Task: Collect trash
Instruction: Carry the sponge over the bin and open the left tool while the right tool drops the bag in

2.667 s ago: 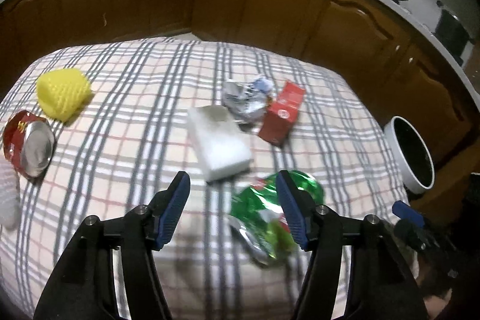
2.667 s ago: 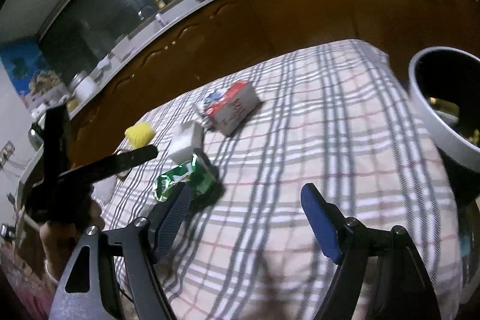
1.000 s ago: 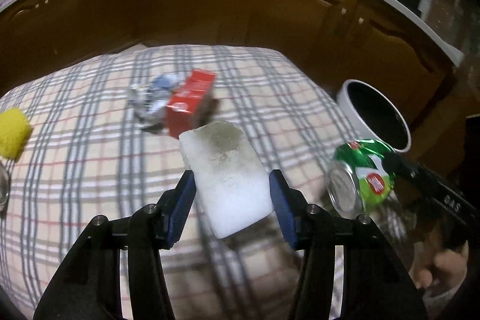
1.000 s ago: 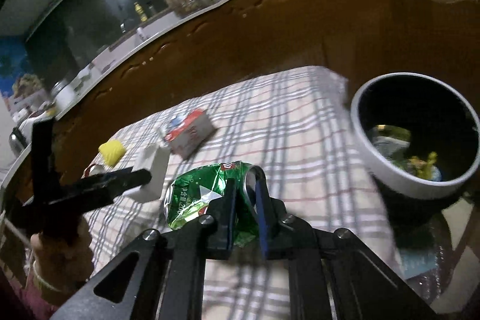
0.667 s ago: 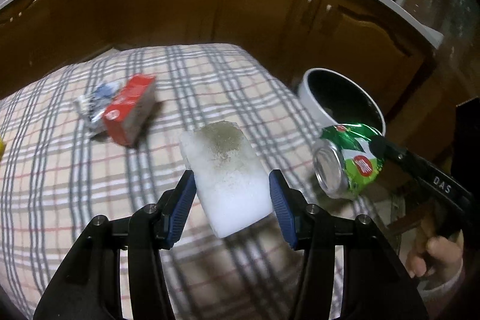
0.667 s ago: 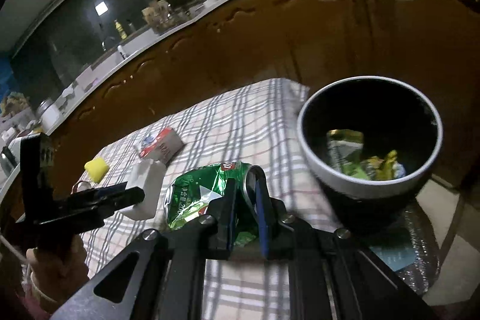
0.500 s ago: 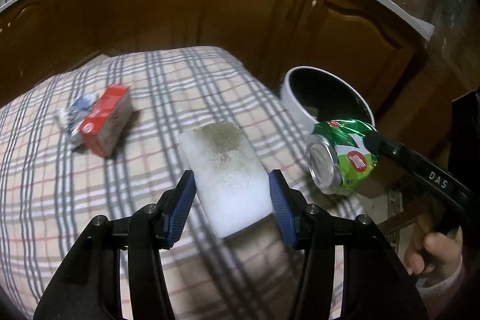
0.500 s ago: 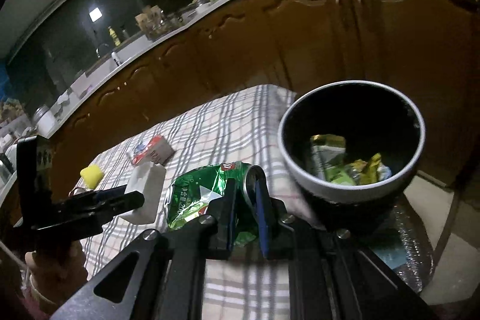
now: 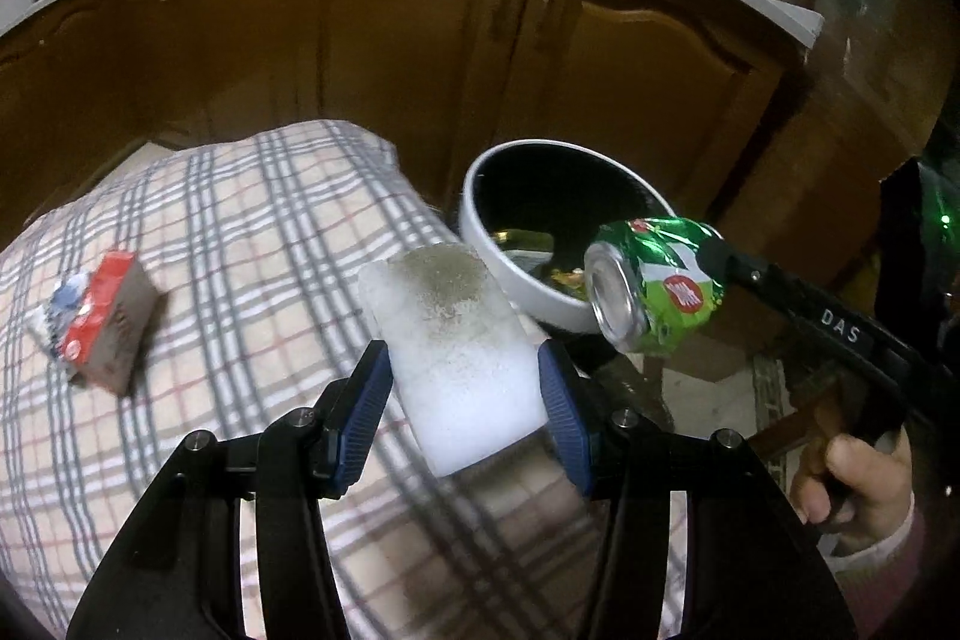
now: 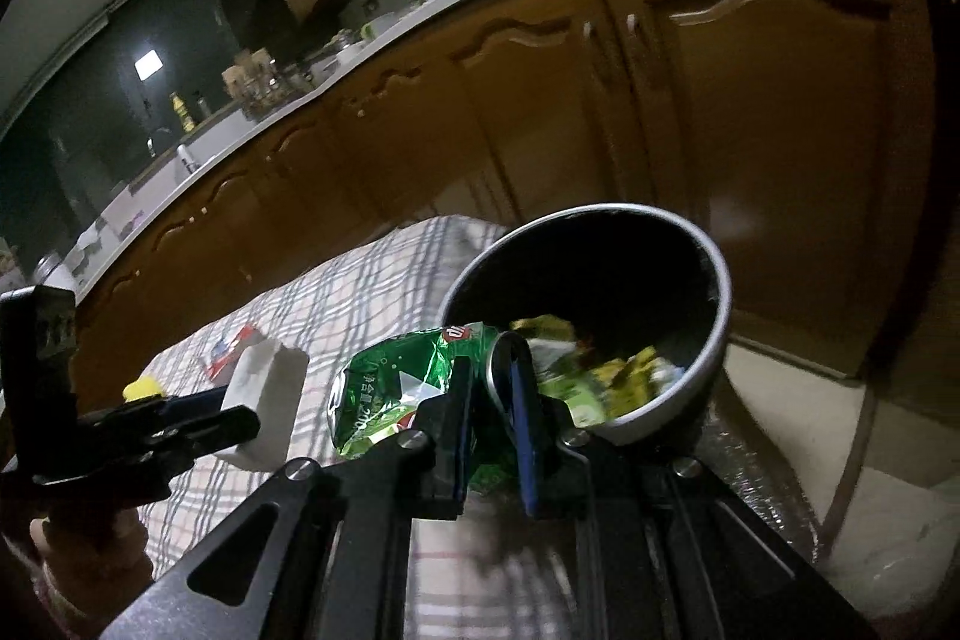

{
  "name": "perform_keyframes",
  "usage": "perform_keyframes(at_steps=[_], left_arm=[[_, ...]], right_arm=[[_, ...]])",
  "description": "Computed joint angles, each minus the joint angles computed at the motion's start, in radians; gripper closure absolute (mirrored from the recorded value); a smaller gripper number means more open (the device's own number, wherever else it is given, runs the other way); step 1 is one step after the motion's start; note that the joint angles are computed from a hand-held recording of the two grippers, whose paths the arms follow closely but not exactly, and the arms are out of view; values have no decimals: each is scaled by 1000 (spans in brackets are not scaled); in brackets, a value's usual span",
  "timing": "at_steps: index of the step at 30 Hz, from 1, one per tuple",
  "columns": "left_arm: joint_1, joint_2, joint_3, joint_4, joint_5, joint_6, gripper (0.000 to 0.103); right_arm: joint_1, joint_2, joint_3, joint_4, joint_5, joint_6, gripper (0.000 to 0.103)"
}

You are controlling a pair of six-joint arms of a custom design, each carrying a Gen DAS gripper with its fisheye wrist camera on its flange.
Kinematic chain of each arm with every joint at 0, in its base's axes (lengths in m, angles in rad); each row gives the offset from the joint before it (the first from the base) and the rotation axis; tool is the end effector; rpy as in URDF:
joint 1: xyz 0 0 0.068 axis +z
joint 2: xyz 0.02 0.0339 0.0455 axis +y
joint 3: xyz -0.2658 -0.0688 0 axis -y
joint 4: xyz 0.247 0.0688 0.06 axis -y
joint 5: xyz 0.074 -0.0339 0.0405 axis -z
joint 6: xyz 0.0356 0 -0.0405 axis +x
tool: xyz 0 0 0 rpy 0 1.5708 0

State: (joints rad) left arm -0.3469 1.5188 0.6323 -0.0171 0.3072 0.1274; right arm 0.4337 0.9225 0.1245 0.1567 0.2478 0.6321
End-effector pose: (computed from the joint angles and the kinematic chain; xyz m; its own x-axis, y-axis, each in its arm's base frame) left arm 0.2555 -0.1038 0.1407 -0.6692 0.3707 -0.6439 0.5898 0.7921 -0.1570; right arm 0.1505 0.0601 0.1255 -0.5733 0.3657 -0.7332 0.1359 0.9249 0.3551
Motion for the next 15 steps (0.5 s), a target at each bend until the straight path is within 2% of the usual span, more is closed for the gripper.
perform_keyframes(at_steps=[10, 15], left_arm=[[-126, 123, 141, -25, -37, -37, 53], [-179, 211, 253, -58, -56, -67, 53]], right_arm=[[-219, -24, -6, -6, -110, -99, 90], [-323, 47, -6, 70, -167, -151, 90]])
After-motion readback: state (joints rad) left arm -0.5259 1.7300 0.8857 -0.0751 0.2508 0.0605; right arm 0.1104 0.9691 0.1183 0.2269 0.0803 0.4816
